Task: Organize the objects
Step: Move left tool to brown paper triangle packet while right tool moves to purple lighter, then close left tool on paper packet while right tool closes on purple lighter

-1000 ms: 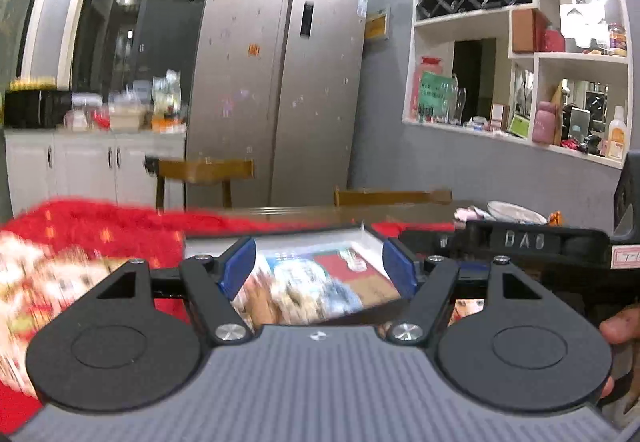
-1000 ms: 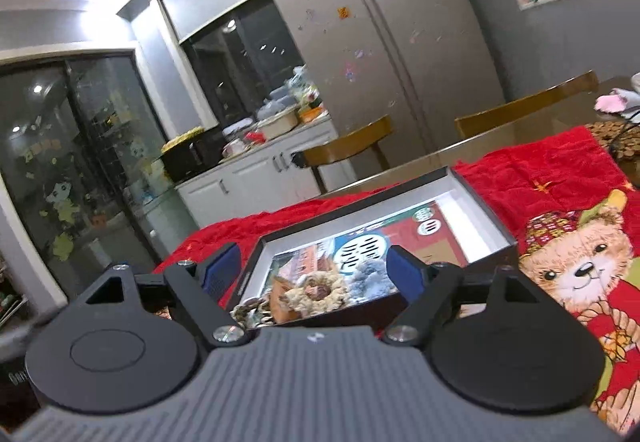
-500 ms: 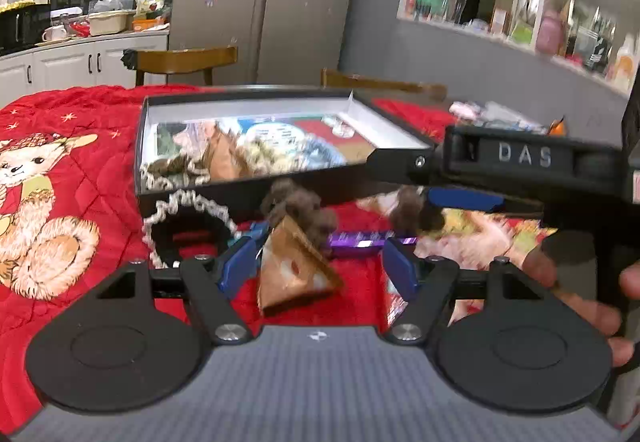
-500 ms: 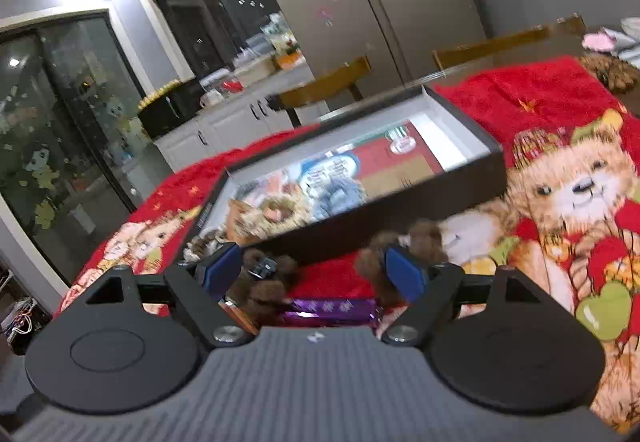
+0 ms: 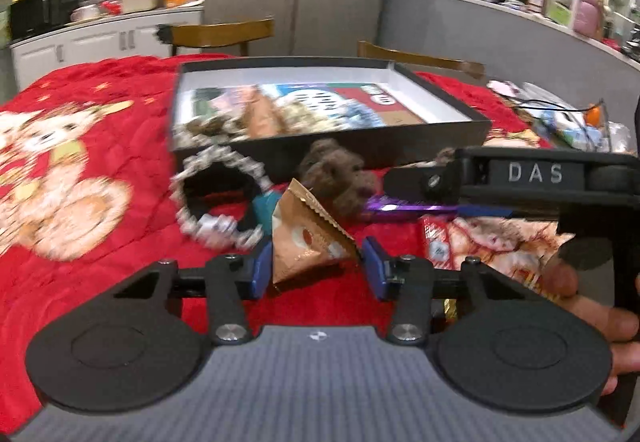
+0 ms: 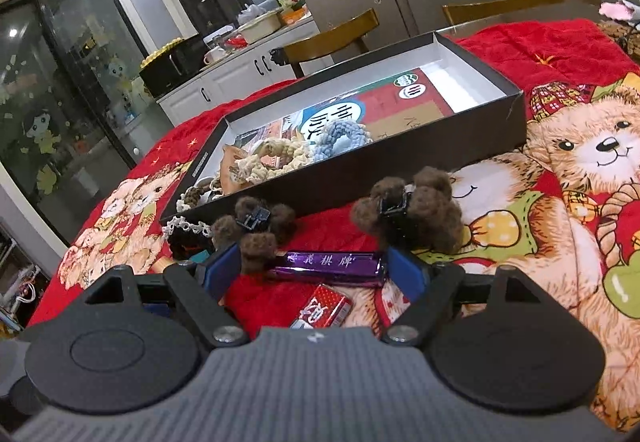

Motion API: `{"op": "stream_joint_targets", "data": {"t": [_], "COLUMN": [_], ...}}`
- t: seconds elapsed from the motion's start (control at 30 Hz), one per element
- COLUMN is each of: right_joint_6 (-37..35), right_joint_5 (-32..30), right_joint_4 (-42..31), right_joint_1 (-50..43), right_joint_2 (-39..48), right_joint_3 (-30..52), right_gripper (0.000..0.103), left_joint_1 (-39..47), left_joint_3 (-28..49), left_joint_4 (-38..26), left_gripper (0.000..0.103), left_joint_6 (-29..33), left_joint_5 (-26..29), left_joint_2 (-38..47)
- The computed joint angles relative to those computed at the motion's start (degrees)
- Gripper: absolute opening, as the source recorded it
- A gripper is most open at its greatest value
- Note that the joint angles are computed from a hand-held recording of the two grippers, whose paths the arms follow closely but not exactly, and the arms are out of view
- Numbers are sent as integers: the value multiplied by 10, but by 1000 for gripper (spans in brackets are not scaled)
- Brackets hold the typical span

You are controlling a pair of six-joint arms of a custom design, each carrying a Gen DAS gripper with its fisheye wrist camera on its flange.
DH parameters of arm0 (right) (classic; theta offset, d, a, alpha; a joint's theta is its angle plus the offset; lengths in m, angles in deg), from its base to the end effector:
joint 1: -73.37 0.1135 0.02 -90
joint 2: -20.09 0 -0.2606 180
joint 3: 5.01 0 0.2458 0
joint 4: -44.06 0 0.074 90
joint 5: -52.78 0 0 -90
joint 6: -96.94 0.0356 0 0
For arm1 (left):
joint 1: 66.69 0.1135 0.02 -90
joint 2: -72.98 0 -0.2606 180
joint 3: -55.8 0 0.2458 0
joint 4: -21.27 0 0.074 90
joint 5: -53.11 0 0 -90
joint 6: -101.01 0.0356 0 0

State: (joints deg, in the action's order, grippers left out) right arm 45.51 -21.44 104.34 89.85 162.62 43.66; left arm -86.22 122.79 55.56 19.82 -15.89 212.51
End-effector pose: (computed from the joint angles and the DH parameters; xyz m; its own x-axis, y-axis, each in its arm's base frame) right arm 0.2909 0.0760 -0.0331 -0.4494 0.4927 -0.7451 0.2871 0.8695 0.4018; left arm 0.3503 -0.1378 -0.0182 -0.4882 0.3249 -0.8100 0.6599 0.7448 -0.0990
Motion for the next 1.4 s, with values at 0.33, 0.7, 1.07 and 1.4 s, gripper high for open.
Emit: {"op": "stream_joint_targets", "data": {"t": [0.33,0.7,1.07,1.4], "right_joint_6": [-82,-145,-139,-121], "right_joint_5": [28,102,110,80], "right_joint_4": [-113,-276,-234,-119], "right_joint_1": [29,63,66,52], "right_joint_2": [-14,-16,-15,-15], "right_joint_3": [61,156,132,70], "right_gripper": [88,87,81,81], "left_joint_1": [54,61,67,68], "left_joint_3": [-51,-23,-20,-36], "left_joint_4": [59,6,1,41], "left_gripper": [54,54,54,54], "left_joint_6": [1,-13,-19,-14], "left_joint_5": [9,26,38,50], "left_joint_2": [-11,-8,-8,-6]}}
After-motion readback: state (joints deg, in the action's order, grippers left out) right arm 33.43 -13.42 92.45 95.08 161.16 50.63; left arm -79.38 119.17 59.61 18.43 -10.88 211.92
